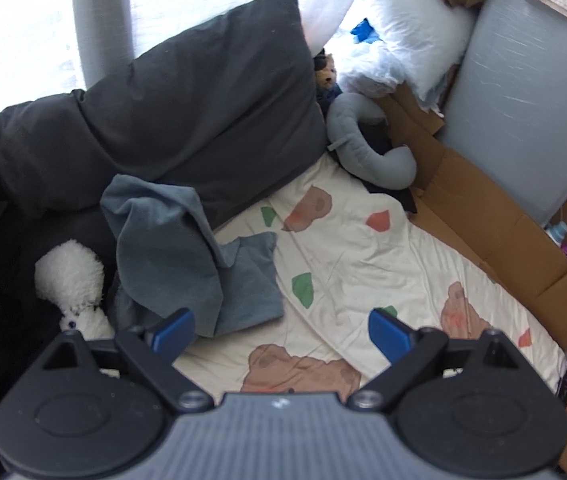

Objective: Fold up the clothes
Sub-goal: 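Move the left tool toward the grey-blue towel by the pillow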

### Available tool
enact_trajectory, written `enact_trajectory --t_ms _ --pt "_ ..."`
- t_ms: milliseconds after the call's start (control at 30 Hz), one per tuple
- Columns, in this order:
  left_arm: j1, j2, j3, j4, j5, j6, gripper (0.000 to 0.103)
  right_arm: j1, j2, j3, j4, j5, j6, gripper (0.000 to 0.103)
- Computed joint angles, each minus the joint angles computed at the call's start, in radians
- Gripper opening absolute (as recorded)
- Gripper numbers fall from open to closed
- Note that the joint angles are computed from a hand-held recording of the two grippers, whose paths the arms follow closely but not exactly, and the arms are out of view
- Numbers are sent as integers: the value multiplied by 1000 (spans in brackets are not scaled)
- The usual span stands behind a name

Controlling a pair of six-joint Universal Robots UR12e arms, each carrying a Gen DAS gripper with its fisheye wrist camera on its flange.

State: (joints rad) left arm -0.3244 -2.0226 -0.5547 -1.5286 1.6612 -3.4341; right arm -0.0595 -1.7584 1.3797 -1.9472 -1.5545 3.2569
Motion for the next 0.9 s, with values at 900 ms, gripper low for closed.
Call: enact_trajectory --t_ms 900 --pt "35 76 -360 283 166 -111 87 -18 131 53 -166 206 -173 103"
